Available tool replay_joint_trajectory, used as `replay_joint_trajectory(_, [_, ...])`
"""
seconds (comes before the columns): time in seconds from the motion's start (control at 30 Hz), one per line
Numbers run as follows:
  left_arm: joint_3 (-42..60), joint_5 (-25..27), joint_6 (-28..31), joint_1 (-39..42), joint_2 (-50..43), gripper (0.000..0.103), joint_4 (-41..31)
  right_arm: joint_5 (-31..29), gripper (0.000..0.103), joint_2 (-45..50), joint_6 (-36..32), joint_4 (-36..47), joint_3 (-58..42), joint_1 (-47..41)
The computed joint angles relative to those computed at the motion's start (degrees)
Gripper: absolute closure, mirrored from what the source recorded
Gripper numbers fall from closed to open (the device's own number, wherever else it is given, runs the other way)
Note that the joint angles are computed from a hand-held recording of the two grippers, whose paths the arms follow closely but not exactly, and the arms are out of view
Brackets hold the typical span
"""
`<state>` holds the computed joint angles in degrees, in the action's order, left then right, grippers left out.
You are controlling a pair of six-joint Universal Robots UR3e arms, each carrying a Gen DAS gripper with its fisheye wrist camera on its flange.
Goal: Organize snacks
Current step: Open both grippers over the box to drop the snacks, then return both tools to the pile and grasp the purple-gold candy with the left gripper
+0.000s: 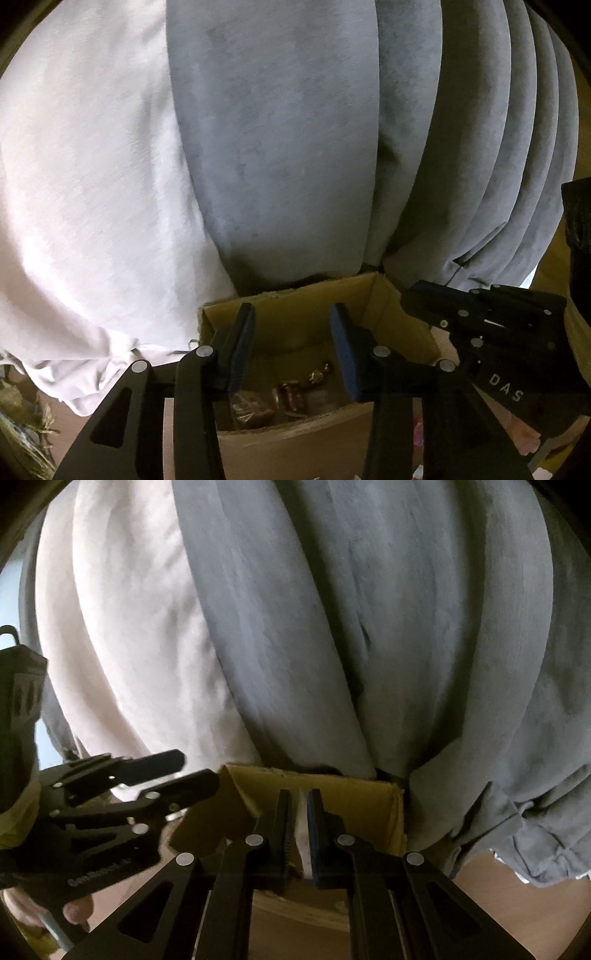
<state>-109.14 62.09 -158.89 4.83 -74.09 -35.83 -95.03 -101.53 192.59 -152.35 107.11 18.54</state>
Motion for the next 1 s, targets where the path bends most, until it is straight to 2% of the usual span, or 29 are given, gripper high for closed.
replay_joint_trajectory(0.23, [-8.56, -2.91, 4.77, 2.64, 8.75, 0.057, 0.98, -1.91, 0.093, -3.93, 1.26, 0.86, 3.41, 2.11])
replay_joint_trajectory(0.43, [-14.65, -9.93, 11.89, 7.81, 21.29, 0.057, -7.67, -4.76, 0.092, -10.67, 4.24, 1.84, 8.47, 5.75])
replay_joint_trajectory(0.47, [-15.53, -11.0, 13.32, 8.58, 23.49, 0.057, -9.56, -5.58, 0.091, -12.4, 5.27, 2.43, 9.7, 6.46])
replay_joint_trajectory(0.53, [-16.85, -12.37, 15.69, 9.68, 26.93, 0.057, -12.42, -7.5, 0.072, -15.03, 7.33, 3.34, 11.64, 7.81])
replay_joint_trajectory(0.7, [-19.59, -15.43, 23.19, 12.26, 35.02, 0.057, -21.14, -13.34, 0.071, -20.31, 14.35, 5.63, 16.23, 12.65])
replay_joint_trajectory(0.87, [-20.78, -21.45, 37.62, 19.83, 46.05, 0.057, -41.54, -18.94, 0.071, -21.68, 22.08, 9.05, 18.98, 19.27])
replay_joint_trajectory(0.97, [-20.24, -23.26, 47.75, 23.87, 51.07, 0.057, -54.89, -20.28, 0.071, -22.24, 26.3, 10.94, 20.89, 21.89])
replay_joint_trajectory(1.0, [-19.43, -24.09, 52.46, 26.08, 52.9, 0.057, -61.32, -20.39, 0.071, -22.63, 27.48, 11.61, 21.5, 22.37])
